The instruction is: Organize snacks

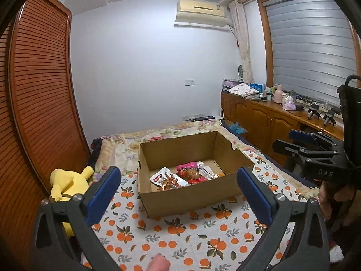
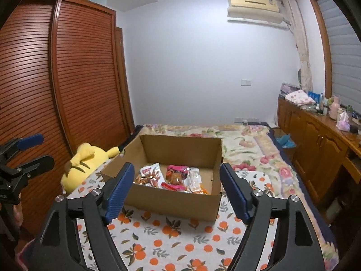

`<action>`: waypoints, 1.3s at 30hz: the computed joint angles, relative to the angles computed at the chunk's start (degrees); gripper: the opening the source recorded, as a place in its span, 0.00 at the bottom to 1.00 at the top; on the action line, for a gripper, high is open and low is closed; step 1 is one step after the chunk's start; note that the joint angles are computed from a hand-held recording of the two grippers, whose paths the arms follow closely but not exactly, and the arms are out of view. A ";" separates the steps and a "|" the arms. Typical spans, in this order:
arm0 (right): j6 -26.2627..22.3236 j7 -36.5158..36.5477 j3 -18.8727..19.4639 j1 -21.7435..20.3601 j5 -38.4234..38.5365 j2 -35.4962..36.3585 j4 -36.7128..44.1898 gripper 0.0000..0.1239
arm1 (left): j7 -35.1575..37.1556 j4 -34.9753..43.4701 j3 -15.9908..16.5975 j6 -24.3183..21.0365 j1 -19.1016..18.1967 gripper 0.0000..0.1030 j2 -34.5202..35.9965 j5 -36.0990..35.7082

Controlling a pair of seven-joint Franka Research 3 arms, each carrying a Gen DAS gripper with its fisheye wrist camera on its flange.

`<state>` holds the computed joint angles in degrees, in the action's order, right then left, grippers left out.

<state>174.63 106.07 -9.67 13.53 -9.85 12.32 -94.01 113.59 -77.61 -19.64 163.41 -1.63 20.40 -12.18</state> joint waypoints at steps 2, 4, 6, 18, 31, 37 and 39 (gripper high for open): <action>0.54 6.52 -4.61 3.69 -6.24 -0.84 -1.41 0.67 | -2.17 -2.10 1.27 1.56 -0.97 1.00 -1.11 1.31; 0.72 13.70 -8.31 6.67 -13.65 -1.70 -2.58 0.67 | -6.31 -4.73 3.58 3.57 -2.58 1.00 -2.51 4.31; 0.25 21.99 -11.75 9.45 -22.35 -2.51 -3.30 0.67 | -7.85 -6.99 3.26 5.27 -2.14 1.00 -3.49 4.82; -6.84 51.53 -12.61 11.28 -52.94 -6.71 -6.20 0.68 | -16.15 -12.69 4.64 7.87 -2.54 1.00 -5.31 10.51; -7.87 56.08 -4.07 3.25 -58.26 -8.39 -8.68 0.68 | -19.40 -15.08 4.00 8.86 -1.06 1.00 -5.49 12.84; -7.94 56.34 0.10 -0.69 -58.61 -8.83 -9.37 0.68 | -20.28 -15.52 4.21 8.92 -1.03 1.00 -5.53 13.49; -8.02 56.29 1.49 -2.01 -58.66 -8.76 -9.26 0.68 | -20.17 -15.66 4.04 8.93 -0.80 1.00 -5.51 13.32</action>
<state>166.62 162.36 -8.18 11.52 -68.51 3.56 -103.27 93.41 -93.27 -15.60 172.34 -2.42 14.90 1.14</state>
